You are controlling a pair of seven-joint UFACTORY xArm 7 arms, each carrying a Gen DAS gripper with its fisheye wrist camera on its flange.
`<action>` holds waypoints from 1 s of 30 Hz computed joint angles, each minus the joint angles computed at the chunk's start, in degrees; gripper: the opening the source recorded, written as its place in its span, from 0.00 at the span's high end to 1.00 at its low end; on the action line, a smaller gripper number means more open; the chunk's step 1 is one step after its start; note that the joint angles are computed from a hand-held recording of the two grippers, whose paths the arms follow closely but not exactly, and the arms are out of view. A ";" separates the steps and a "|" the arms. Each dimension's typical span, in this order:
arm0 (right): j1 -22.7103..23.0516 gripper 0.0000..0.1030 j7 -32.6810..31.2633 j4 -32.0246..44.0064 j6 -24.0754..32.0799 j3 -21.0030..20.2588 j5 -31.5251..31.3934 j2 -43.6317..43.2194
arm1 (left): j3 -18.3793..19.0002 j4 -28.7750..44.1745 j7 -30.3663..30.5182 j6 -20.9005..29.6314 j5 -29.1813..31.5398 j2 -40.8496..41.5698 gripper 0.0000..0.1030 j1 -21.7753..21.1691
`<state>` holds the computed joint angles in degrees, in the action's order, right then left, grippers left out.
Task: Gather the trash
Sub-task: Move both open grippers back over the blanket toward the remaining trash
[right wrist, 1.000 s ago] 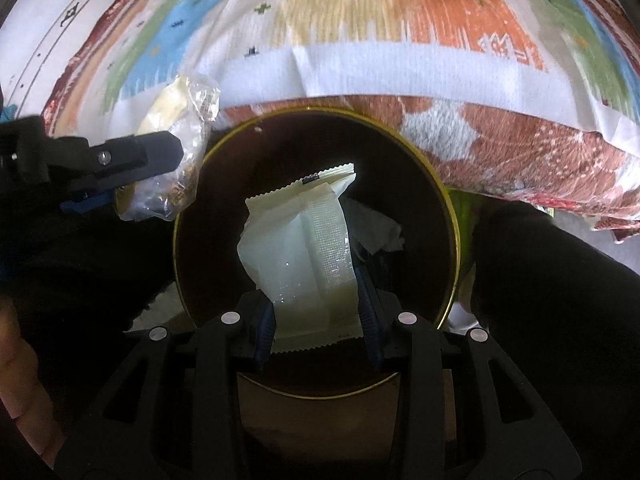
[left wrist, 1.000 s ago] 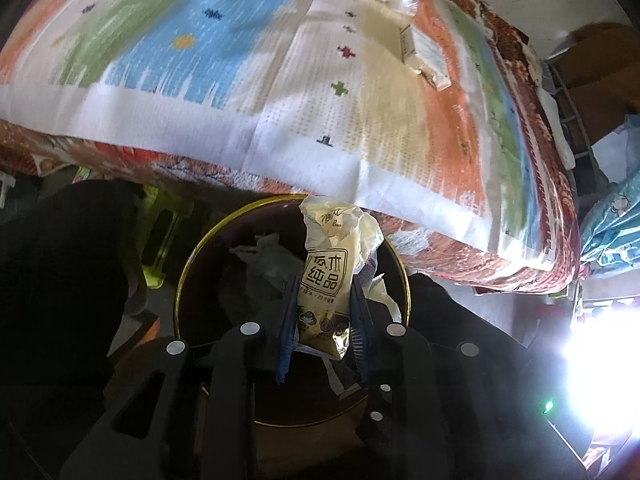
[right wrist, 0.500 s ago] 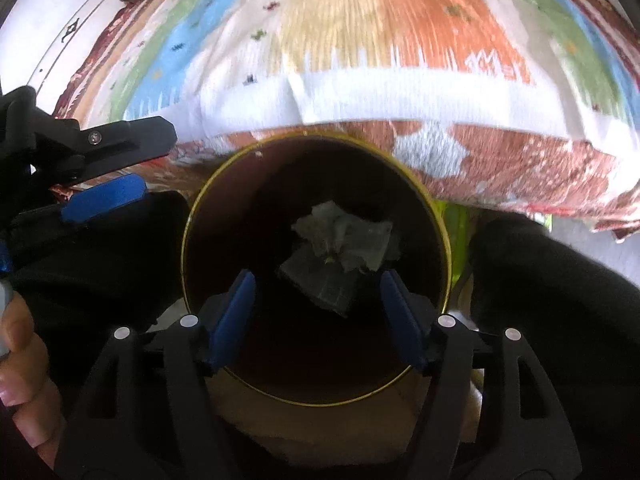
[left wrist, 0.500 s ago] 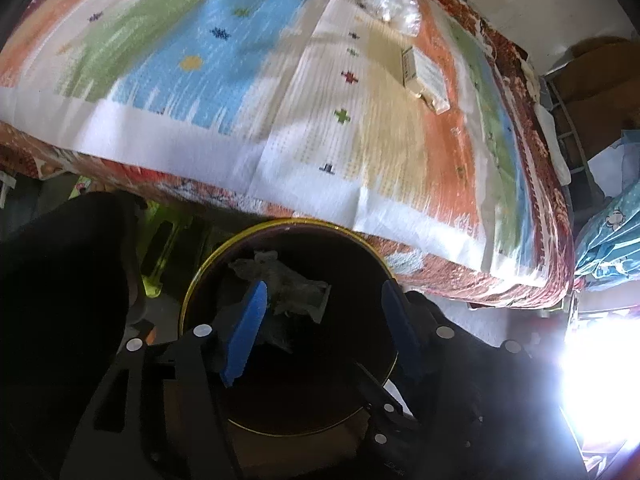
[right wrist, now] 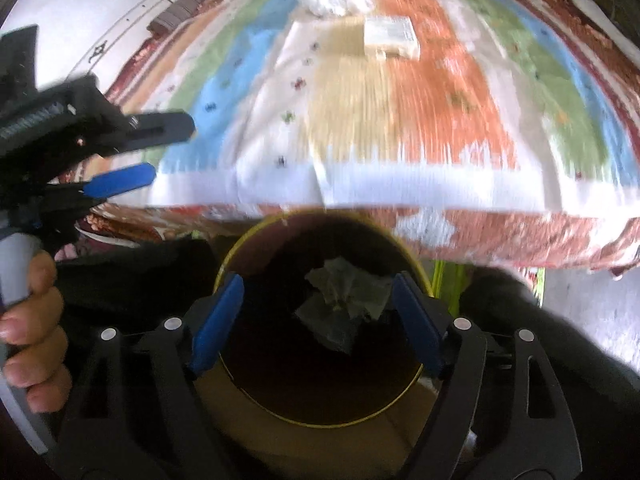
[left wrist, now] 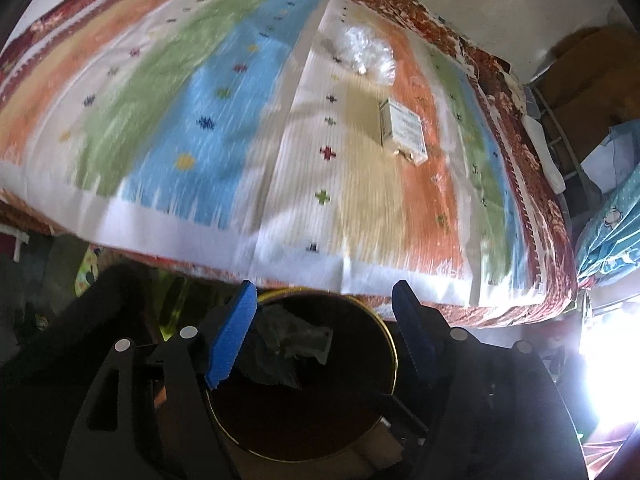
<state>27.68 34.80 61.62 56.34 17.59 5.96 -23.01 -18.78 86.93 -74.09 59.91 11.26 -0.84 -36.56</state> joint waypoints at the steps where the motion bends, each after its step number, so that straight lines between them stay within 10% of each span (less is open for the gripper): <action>1: -0.50 0.25 -0.05 1.10 0.06 0.10 -1.18 0.32 | 0.16 0.41 0.18 0.13 0.00 0.14 0.31 0.15; 19: -5.86 0.09 -0.94 17.38 1.23 -2.05 -11.64 12.35 | 6.46 23.10 10.33 8.15 10.66 14.56 0.06 -1.40; 30: -4.84 0.09 -2.41 24.08 -1.10 -4.33 -18.23 22.94 | 10.91 28.91 19.88 0.88 6.24 23.02 0.06 0.09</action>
<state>22.84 32.38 85.70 55.24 13.26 -12.27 -0.07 -7.87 115.84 -54.22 60.79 17.50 22.18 -36.47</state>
